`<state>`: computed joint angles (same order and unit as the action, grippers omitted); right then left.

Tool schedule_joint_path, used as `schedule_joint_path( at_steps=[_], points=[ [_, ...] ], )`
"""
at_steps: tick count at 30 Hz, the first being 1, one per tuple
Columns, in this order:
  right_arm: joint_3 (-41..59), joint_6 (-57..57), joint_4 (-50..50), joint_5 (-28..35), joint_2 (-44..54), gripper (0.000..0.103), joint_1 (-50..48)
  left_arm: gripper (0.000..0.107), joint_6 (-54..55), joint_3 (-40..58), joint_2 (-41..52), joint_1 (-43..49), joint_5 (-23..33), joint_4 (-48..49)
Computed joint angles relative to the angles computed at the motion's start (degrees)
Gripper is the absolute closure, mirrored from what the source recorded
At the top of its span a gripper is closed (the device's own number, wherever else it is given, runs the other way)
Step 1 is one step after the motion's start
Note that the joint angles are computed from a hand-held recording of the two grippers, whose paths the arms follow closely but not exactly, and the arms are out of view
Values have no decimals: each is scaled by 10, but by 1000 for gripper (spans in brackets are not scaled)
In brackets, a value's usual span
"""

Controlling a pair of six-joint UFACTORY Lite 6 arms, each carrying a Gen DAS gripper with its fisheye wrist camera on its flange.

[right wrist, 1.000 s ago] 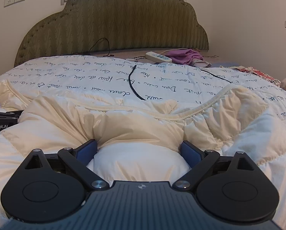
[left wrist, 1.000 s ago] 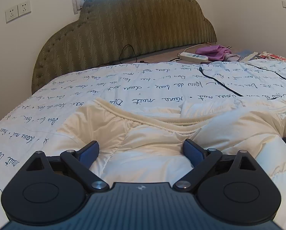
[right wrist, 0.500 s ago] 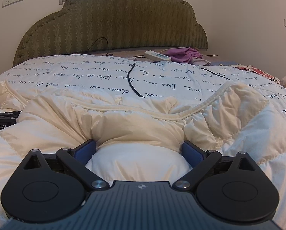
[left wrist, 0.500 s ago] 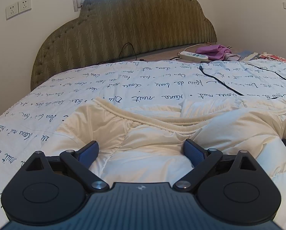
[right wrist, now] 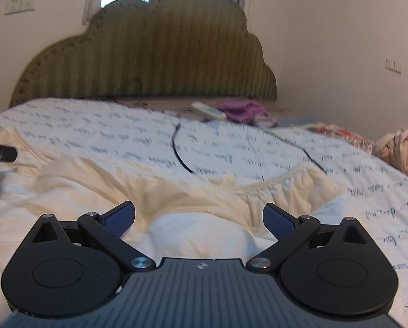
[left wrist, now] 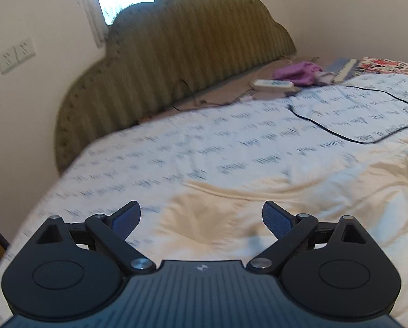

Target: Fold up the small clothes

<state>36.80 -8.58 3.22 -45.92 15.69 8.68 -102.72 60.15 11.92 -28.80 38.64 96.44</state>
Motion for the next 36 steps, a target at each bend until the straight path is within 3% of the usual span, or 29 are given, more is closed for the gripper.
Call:
schedule_joint_path(
  at_steps=[4,11,15,18,24,26,28,29,31,32,34,36],
  points=[
    [-90,-12,-14,-11,-107,2,54,9,3,-18,-31,87,-78,26],
    [-179,-171,115,18,-220,1,281,9,13,-20,-22,292,-404,-8],
    [-170,-286,250,18,-190,1,442,9,-29,17,36,377,-567,1],
    [-128,-377,373,-44,-96,1,548,9,-103,74,95,416,-671,51],
    [-19,-451,492,-110,49,2,625,13,-153,117,123,399,-667,102],
    [9,-454,495,-113,73,9,625,40,-167,134,140,405,-691,101],
    [43,-459,489,-90,94,32,619,57,-195,160,166,418,-739,96],
    [58,-458,485,-77,103,38,616,66,-207,171,177,422,-757,92],
    [80,-465,482,-62,118,57,612,77,-211,171,182,428,-769,77],
    [87,-474,490,-67,126,59,617,82,-205,162,177,429,-769,63],
    [88,-484,498,-80,131,73,626,88,-186,135,158,434,-768,36],
    [65,-464,485,-82,114,79,627,91,-173,102,130,444,-771,14]
  ],
)
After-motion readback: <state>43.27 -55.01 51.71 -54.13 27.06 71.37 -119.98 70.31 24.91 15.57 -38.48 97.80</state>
